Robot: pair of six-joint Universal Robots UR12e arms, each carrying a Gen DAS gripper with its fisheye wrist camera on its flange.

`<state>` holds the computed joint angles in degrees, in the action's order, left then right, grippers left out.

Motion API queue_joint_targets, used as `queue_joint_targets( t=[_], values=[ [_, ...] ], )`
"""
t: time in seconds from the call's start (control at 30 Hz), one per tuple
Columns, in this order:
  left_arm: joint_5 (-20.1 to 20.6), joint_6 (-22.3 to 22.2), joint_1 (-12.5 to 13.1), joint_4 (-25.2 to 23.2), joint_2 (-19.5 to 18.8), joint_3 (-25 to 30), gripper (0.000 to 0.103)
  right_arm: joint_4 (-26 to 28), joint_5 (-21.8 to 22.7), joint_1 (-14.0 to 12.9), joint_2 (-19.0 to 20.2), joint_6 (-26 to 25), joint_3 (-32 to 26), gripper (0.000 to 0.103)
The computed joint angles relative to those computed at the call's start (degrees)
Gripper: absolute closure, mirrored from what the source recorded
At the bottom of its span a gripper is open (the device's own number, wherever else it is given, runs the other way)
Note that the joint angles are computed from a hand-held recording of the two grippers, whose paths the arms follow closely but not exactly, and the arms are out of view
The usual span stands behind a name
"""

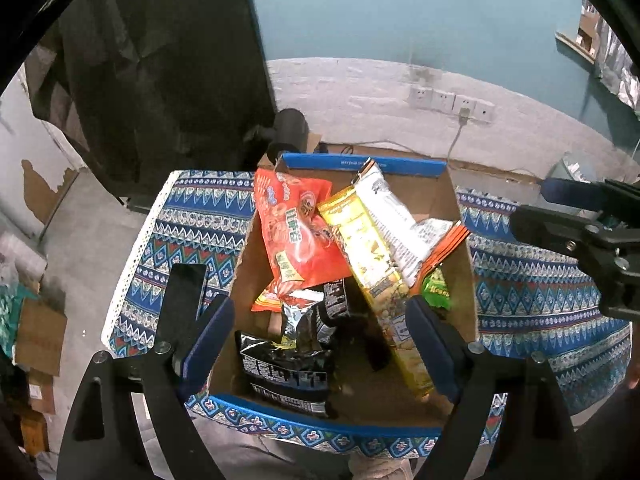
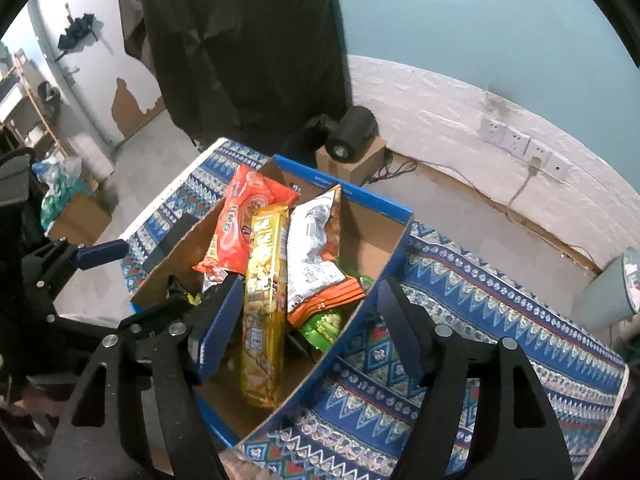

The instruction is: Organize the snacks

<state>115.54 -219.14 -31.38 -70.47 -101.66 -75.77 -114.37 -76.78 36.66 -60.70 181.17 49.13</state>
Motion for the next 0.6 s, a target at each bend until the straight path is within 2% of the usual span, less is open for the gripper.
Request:
queue_joint_targets(
  t=[0.27, 0.3, 0.43, 0.6],
  values=[
    [1.16, -0.07, -0.82, 2.95, 0.62, 0.03, 0.012, -3.01, 0.32, -1.16, -3.30, 0.45, 4.62, 0.027],
    [1.75, -0.06, -1.04, 3.00, 0.59, 0.08, 0.010, -3.32, 0.26, -1.25, -3.66, 0.68, 5.16, 0.027],
    [3.74, 1.00, -1.91, 3.72, 0.38, 0.28, 0.009, -4.24, 0.44, -1.63, -4.76, 0.96, 6.73, 0.026],
    [3.80, 1.33, -2.12, 3.92, 0.26, 0.64, 0.009, -5.11, 0.56, -1.91, -5.63, 0.91, 8.11, 0.026]
  ],
)
